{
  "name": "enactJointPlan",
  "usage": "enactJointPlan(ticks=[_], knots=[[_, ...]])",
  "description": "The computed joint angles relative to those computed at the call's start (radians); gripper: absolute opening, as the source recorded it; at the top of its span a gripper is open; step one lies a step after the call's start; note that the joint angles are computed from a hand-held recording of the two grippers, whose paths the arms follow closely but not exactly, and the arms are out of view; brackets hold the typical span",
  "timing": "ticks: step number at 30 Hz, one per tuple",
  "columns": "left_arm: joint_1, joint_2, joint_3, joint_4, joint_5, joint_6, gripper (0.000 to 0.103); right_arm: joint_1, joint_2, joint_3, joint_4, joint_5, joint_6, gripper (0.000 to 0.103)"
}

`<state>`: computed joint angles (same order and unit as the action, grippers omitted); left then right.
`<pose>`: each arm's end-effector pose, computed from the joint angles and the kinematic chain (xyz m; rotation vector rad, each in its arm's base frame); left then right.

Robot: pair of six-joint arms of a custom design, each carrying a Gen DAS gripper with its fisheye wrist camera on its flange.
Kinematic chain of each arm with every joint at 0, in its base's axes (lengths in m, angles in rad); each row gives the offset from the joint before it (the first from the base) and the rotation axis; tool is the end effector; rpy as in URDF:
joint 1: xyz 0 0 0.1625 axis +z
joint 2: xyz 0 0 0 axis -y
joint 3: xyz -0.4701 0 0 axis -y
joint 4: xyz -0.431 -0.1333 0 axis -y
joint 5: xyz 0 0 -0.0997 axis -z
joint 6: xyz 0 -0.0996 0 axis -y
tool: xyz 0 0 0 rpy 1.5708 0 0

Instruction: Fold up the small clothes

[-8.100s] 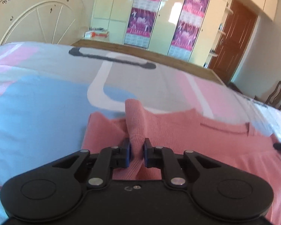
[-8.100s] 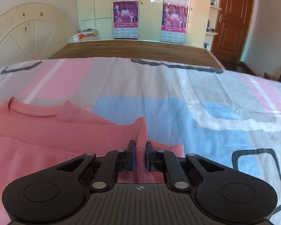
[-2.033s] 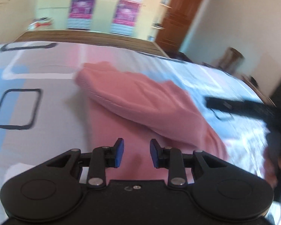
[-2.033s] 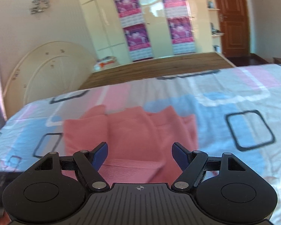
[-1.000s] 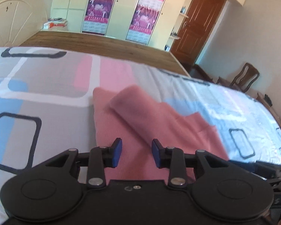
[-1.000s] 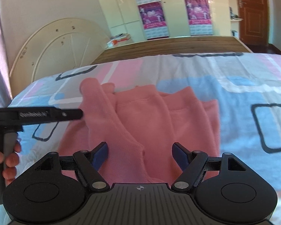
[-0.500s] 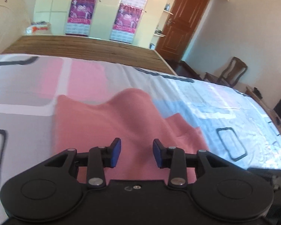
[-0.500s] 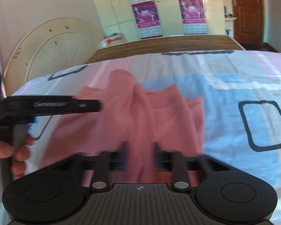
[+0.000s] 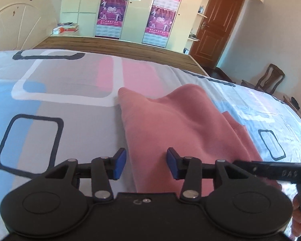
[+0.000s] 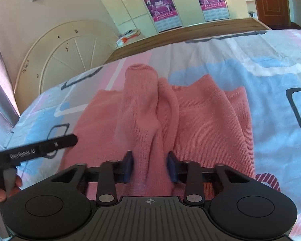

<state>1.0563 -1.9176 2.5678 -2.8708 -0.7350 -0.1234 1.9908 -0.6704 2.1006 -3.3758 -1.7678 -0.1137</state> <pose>0.0312 -0.3658 0.3509 0.1108 2.3530 -1.0696 0.3312 -0.4625 -0.0266 0.7238 -2.8570 0.5967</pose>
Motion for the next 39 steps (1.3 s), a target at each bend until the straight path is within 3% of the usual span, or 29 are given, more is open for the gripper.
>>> enactJointPlan(ticks=[2, 5, 9, 14, 20, 21, 22, 23, 25, 30, 31, 33, 35, 39], knots=[[-0.011, -0.007, 0.003, 0.008, 0.007, -0.008, 0.044, 0.003, -0.011, 0.009, -0.014, 0.009, 0.013, 0.022], [-0.023, -0.015, 0.005, 0.026, 0.002, -0.011, 0.044, 0.016, -0.032, 0.019, -0.010, 0.033, 0.004, 0.019], [-0.041, -0.026, 0.014, 0.025, -0.018, -0.011, 0.044, 0.059, -0.051, 0.032, -0.070, 0.007, -0.026, 0.018], [-0.060, -0.028, 0.025, 0.033, -0.074, -0.018, 0.049, 0.086, -0.100, 0.084, -0.120, -0.082, -0.039, 0.018], [-0.036, -0.007, 0.046, 0.051, -0.114, -0.038, 0.059, 0.044, -0.085, 0.137, -0.086, -0.200, 0.024, 0.019], [-0.030, -0.013, 0.044, 0.060, -0.119, -0.046, 0.059, 0.037, -0.084, 0.142, -0.092, -0.189, 0.033, 0.020], [-0.029, -0.019, 0.041, 0.066, -0.118, -0.048, 0.059, 0.035, -0.085, 0.142, -0.098, -0.177, 0.041, 0.031], [-0.027, -0.021, 0.036, 0.071, -0.117, -0.048, 0.059, 0.037, -0.087, 0.139, -0.105, -0.169, 0.045, 0.048], [-0.022, -0.033, 0.024, 0.078, -0.116, -0.047, 0.059, 0.041, -0.091, 0.135, -0.148, -0.153, 0.036, 0.061], [-0.018, -0.007, 0.005, 0.025, -0.089, -0.036, 0.059, 0.035, -0.082, 0.076, -0.146, -0.151, 0.046, 0.061], [-0.016, 0.005, 0.003, 0.009, -0.086, -0.031, 0.059, 0.029, -0.074, 0.058, -0.136, -0.145, 0.045, 0.060], [-0.008, 0.035, -0.005, -0.026, -0.080, -0.019, 0.059, 0.018, -0.055, 0.026, -0.109, -0.142, 0.041, 0.048], [0.005, 0.060, -0.016, -0.045, -0.081, -0.012, 0.059, -0.005, -0.047, 0.007, -0.066, -0.110, 0.074, 0.022], [0.014, 0.069, -0.010, -0.051, -0.088, -0.015, 0.059, -0.021, -0.045, 0.004, -0.029, -0.070, 0.085, 0.018]])
